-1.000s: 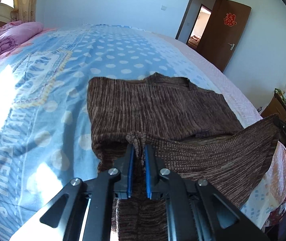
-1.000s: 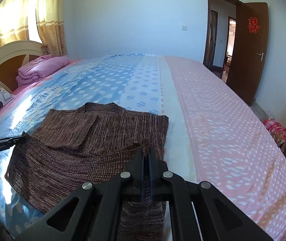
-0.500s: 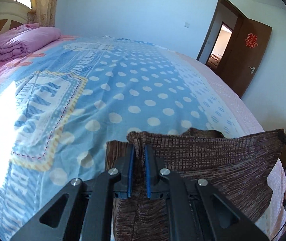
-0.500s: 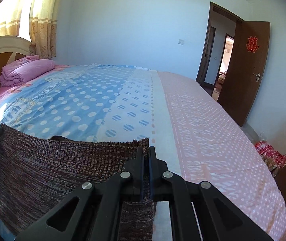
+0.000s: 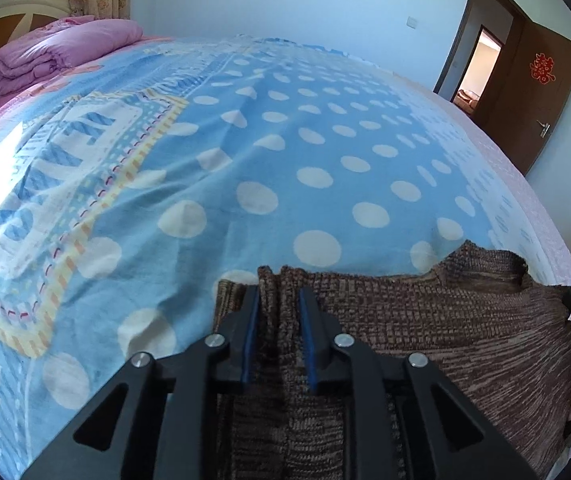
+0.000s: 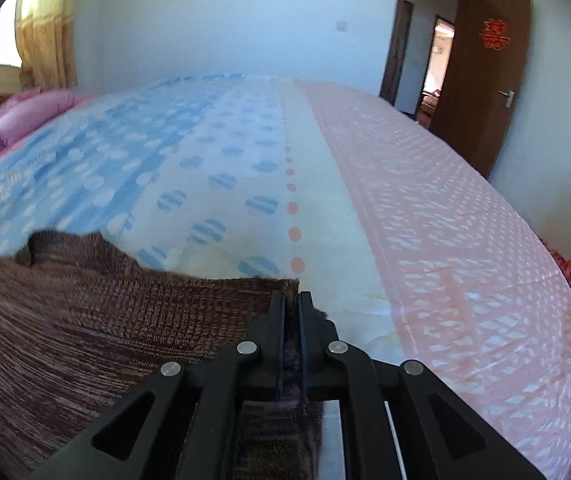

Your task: Fold small clothes

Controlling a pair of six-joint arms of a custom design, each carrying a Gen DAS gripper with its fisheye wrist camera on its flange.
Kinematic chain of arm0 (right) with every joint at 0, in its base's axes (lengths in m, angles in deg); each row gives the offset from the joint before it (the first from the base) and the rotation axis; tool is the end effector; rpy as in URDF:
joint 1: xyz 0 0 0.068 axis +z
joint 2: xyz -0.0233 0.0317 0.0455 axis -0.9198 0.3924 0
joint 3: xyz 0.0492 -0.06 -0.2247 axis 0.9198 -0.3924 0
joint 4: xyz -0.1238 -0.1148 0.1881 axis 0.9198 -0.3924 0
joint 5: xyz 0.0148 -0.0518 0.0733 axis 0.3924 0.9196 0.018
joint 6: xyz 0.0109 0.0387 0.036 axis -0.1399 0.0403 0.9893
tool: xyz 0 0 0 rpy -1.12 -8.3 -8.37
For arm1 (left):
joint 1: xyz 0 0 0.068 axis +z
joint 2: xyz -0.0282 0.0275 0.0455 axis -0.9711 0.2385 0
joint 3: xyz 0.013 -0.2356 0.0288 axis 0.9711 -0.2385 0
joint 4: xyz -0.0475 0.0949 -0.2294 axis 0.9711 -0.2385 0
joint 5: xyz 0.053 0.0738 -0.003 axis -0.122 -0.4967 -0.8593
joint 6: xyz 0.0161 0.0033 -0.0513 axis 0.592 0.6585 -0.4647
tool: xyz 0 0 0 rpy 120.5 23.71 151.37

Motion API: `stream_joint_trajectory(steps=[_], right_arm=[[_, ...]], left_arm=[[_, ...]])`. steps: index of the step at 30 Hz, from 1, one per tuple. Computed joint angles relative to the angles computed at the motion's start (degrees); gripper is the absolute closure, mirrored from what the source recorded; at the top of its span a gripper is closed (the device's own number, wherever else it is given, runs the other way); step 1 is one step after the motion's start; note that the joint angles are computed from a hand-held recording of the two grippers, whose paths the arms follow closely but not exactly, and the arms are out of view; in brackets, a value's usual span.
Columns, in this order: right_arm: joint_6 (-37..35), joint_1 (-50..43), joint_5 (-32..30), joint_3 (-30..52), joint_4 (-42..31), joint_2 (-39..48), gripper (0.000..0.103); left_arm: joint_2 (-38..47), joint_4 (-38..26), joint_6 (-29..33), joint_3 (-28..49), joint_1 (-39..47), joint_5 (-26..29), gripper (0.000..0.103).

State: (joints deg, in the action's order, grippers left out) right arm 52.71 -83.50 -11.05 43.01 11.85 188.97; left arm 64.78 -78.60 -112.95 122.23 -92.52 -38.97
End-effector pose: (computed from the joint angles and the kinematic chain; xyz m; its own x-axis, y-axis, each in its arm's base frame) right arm 0.3888 -0.1036 0.1867 -0.6188 -0.1932 -0.7614 -0.2165 0.9737 -0.0712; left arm 0.2459 -0.0628 0.1894 -0.6854 -0.3928 -0.6131 -0.3417 0.9171 -0.2055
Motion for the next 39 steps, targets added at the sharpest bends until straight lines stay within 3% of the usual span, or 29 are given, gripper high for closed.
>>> stream_joint_trajectory(steps=[1, 3, 6, 9, 10, 13, 14, 17, 18, 19, 22, 30, 34, 37, 39], right_arm=[[2.01, -2.1, -1.53, -2.39, 1.02, -3.23, 0.097], [1.85, -5.66, -2.65, -6.36, 0.53, -8.89, 0.097], [-3.95, -12.33, -9.51, -7.44, -9.62, -12.95, 0.097], [-12.39, -19.51, -16.09, -9.77, -20.55, -15.6, 0.096], [-14.69, -21.99, -17.27, -11.07, -23.06, -16.24, 0.091], [-16.43, -24.92, -17.76, -14.71, -24.16, -16.42, 0.044], [-16.06, -25.44, -17.84, -16.11, -23.36, -16.74, 0.043], [-17.18, -25.63, -19.22, -16.83, -25.55, -15.26, 0.045], [-16.14, -24.65, -17.13, -18.89, -23.18, -16.3, 0.052], [-15.83, -23.35, -13.84, -21.42, -20.47, -17.68, 0.079], [-17.83, -23.38, -12.95, -25.64, -18.31, -21.78, 0.093], [-26.15, -29.36, -14.26, -27.01, -22.32, -23.85, 0.095], [-29.92, -30.43, -13.75, -23.03, -28.29, -22.92, 0.095], [-26.77, -30.86, -19.66, -19.54, -28.09, -24.77, 0.095], [-19.59, -26.65, -21.89, -17.69, -23.57, -26.57, 0.095]], left_arm=[[-1.6, -2.06, 0.25, 0.05, -0.2, -0.07, 0.069], [-7.29, -5.73, 0.34, -1.49, -3.47, -4.14, 0.045], [-16.33, -11.03, -1.89, -4.7, -11.87, -10.26, 0.037], [-21.96, -18.58, -9.21, -5.92, -24.41, -14.11, 0.033], [-22.43, -20.21, -12.4, -6.1, -28.77, -16.23, 0.03], [-20.49, -22.4, -22.9, -6.59, -40.46, -20.55, 0.024], [-18.41, -22.39, -25.28, -6.2, -42.87, -20.87, 0.024], [-12.51, -21.48, -29.82, -4.86, -46.79, -20.88, 0.024], [-10.81, -21.34, -30.93, -4.41, -47.69, -21.2, 0.024], [-8.6, -21.87, -32.06, -3.55, -48.79, -22.65, 0.024], [-6.78, -21.57, -31.16, -2.76, -48.96, -22.84, 0.019], [-10.16, -19.18, -31.32, -6.22, -49.84, -23.25, 0.018], [-10.76, -17.9, -30.68, -7.0, -49.81, -23.13, 0.015], [-11.54, -16.58, -30.12, -7.87, -50.0, -23.12, 0.01], [-11.32, -16.33, -30.39, -7.86, -50.14, -23.39, 0.009]])
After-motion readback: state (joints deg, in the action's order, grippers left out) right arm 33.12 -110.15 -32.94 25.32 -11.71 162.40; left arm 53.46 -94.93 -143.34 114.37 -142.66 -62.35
